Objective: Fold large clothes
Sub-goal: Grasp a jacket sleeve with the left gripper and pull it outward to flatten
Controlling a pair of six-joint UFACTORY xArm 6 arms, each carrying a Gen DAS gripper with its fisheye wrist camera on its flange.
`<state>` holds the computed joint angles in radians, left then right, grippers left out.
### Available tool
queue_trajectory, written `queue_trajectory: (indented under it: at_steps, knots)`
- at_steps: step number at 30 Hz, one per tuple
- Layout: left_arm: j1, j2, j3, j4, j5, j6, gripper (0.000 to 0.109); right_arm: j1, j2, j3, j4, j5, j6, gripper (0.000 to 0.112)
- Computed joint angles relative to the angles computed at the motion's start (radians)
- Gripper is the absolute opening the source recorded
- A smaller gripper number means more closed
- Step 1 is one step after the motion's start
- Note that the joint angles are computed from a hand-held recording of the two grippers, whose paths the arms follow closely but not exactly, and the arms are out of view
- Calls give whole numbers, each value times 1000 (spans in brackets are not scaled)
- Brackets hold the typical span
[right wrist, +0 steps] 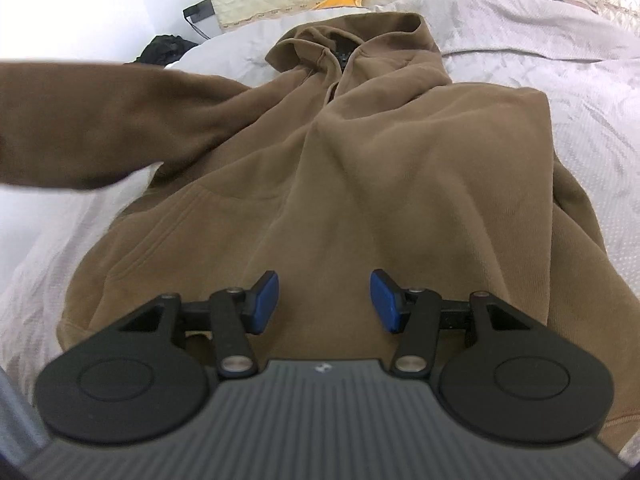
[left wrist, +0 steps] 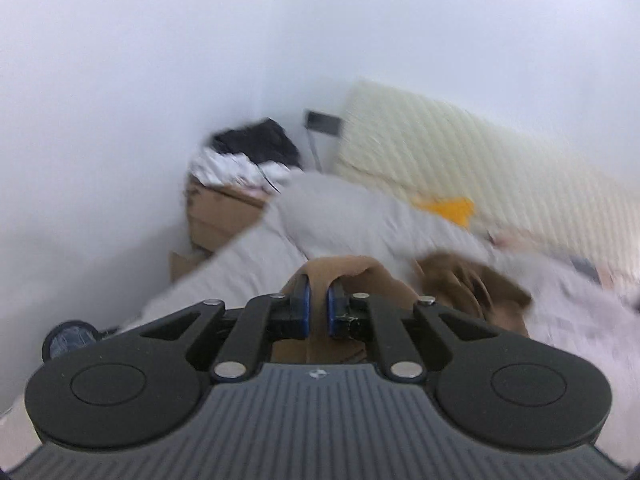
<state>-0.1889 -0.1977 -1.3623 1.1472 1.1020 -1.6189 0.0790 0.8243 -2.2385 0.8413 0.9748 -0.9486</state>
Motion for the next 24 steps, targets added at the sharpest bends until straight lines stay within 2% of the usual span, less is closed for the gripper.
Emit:
queue_trajectory:
  at_steps: [3,6,9,13,17,24]
  knots:
    - [165,33,-65,11,-61,72,8,10,-23,41,3,-39,-21,53]
    - [345,130,-178,-52,-145,162,8,23,-47,80,-5,-86,-27,53]
    - [494,281,-315,-105,-196,240,8,38,-70,114,-35,-123,-8,53]
    - [632,521,-532,-165,-222,319,8,57,-84,127,-101,-155,42,54]
    - [728,790,-779,-267,-221,419,8,79,-79,124,-178,-186,102,54]
    - [788,1130,-1087,-403,-157,572,9,116,-51,95,-273,-240,166,53]
